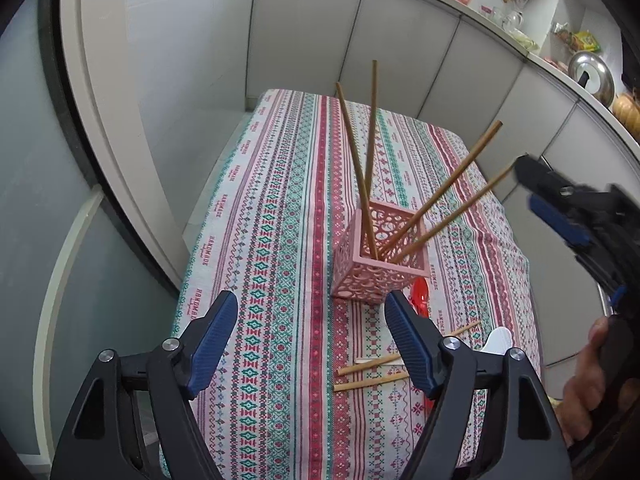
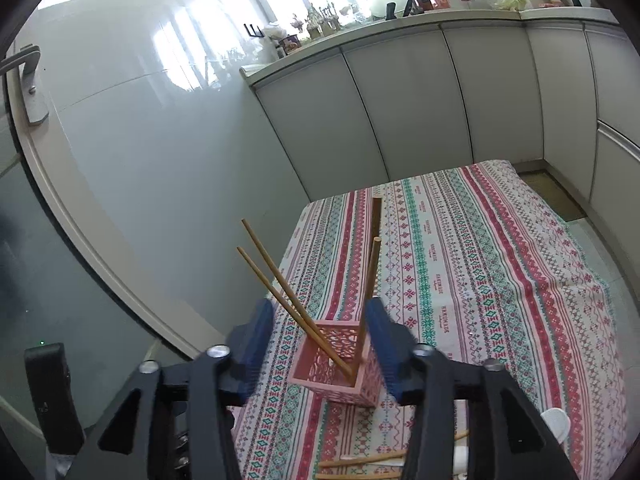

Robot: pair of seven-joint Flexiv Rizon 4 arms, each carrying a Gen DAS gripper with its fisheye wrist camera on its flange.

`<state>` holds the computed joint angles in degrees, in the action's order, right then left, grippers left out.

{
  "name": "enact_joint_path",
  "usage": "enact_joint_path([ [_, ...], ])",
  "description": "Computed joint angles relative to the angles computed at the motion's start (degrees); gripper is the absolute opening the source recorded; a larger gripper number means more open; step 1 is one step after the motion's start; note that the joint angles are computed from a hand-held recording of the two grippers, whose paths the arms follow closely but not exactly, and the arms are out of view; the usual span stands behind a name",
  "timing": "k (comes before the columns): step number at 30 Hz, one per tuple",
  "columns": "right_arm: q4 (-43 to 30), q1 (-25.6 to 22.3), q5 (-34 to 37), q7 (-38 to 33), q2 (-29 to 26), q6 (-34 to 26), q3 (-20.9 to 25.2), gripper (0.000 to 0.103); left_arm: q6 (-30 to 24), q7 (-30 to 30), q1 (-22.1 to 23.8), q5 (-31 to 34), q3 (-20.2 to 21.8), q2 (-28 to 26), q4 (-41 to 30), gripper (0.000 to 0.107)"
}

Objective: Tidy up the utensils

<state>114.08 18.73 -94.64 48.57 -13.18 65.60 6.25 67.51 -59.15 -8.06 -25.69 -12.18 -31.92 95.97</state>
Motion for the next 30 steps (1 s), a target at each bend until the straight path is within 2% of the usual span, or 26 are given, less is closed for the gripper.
enact_joint_path([
  [6,7.8,-2.1,5.8,-1.3,6.5,2.0,1.5,0.064,-2.4,2.4,-0.1,1.4,0.2,1.1,1.3,0.082],
  [12,15.4,-1.3,26.9,-14.6,11.2,-0.4,4.6,0.078,-3.4,4.1,-1.2,2.8,1.0,1.8,2.7,0.087],
  [16,18.4,0.0,39.9,-23.7,12.1,-0.3,6.1,0.084,-3.9,4.0,-2.5,4.9,2.0,1.5,2.6,0.089],
  [23,20.5,2.6,59.1,-38.1,10.9,-1.5,7.7,0.085,-7.6,2.4,-5.5,10.1,3.9,-0.3,0.6,0.089],
  [26,21.1,3.4,64.5,-42.0,10.9,-2.0,8.0,0.085,-8.6,2.2,-6.5,11.7,3.9,-0.9,0.1,0.089],
  [30,22.5,3.6,67.0,-44.0,11.6,-2.4,7.7,0.085,-8.8,1.9,-7.4,11.7,2.9,-1.6,0.0,0.089],
])
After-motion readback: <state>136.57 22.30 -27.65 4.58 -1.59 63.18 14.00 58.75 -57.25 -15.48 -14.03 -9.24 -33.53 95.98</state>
